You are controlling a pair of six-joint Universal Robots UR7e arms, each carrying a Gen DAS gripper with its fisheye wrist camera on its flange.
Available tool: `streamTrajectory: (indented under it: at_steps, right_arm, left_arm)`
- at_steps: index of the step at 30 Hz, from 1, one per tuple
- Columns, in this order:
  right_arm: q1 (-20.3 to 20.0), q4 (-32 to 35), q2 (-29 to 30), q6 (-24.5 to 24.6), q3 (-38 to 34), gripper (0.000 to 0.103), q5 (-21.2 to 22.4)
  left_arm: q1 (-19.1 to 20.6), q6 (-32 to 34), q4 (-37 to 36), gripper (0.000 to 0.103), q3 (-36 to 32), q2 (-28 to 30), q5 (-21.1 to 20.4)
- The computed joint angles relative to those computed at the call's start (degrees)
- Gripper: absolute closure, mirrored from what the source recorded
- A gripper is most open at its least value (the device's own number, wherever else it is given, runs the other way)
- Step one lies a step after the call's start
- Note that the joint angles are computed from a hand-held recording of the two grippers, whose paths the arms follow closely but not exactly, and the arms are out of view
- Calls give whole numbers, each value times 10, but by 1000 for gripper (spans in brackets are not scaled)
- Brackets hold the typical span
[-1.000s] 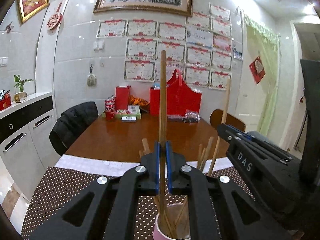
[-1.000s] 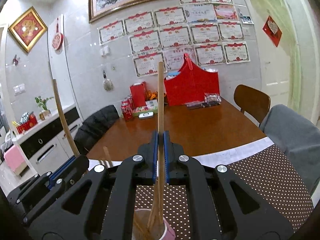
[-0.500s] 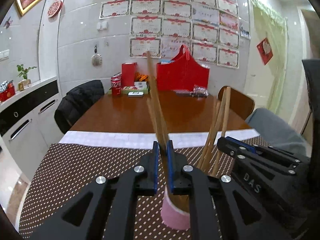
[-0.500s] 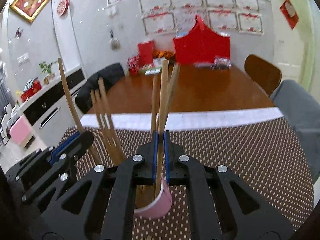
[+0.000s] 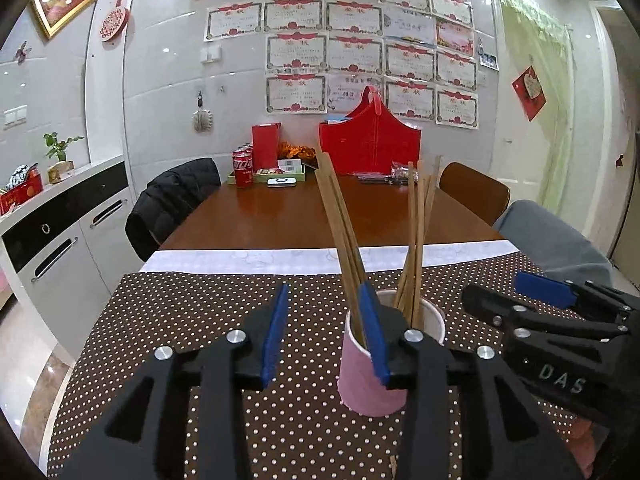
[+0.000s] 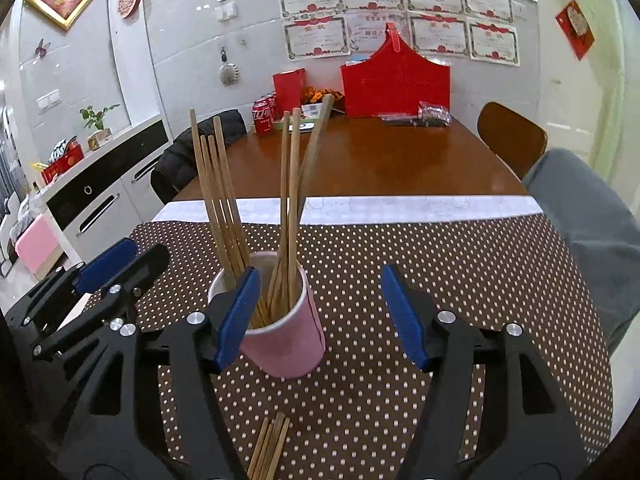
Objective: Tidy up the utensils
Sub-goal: 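Move both grippers back toward the remaining chopsticks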
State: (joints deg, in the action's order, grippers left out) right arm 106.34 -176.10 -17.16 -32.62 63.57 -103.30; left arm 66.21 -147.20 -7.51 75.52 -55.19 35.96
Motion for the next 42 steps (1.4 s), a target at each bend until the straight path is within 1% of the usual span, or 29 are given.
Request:
streamTrajectory:
  at_steps: [5, 7, 10, 16, 24, 28, 34, 36, 38, 42]
  right_arm:
    - [-1, -19, -20, 1, 35, 38, -1]
    - [-1, -22, -28, 5, 49, 34, -1]
    - [-2, -31, -42, 10, 75, 32, 2]
    - [-5, -47, -65, 14, 120, 27, 3]
    - [-8, -66, -91, 18, 176, 24, -2]
    - [-9, -76, -98, 14, 201, 22, -8]
    - [-14, -66, -96, 17, 217, 22, -25]
    - [-17, -52, -96, 27, 220, 22, -30]
    - [-20, -23, -95, 38, 219, 22, -32]
    - [-25, 4, -85, 51, 215, 22, -52]
  left_arm:
    - [-12, 11, -24, 58, 36, -20, -5]
    - [-17, 15, -36, 55, 52, -29, -6]
    - [-24, 16, -45, 50, 72, -39, -9]
    - [-37, 7, -57, 48, 111, -58, -19]
    - [-47, -30, -50, 48, 153, -75, -39]
    - [-48, -55, -35, 48, 168, -79, -49]
    - [-44, -98, 3, 48, 176, -75, -59]
    - [-38, -137, 45, 48, 163, -65, -57]
    - [-34, -161, 71, 48, 157, -58, -60]
    - [-25, -191, 101, 48, 154, -49, -64]
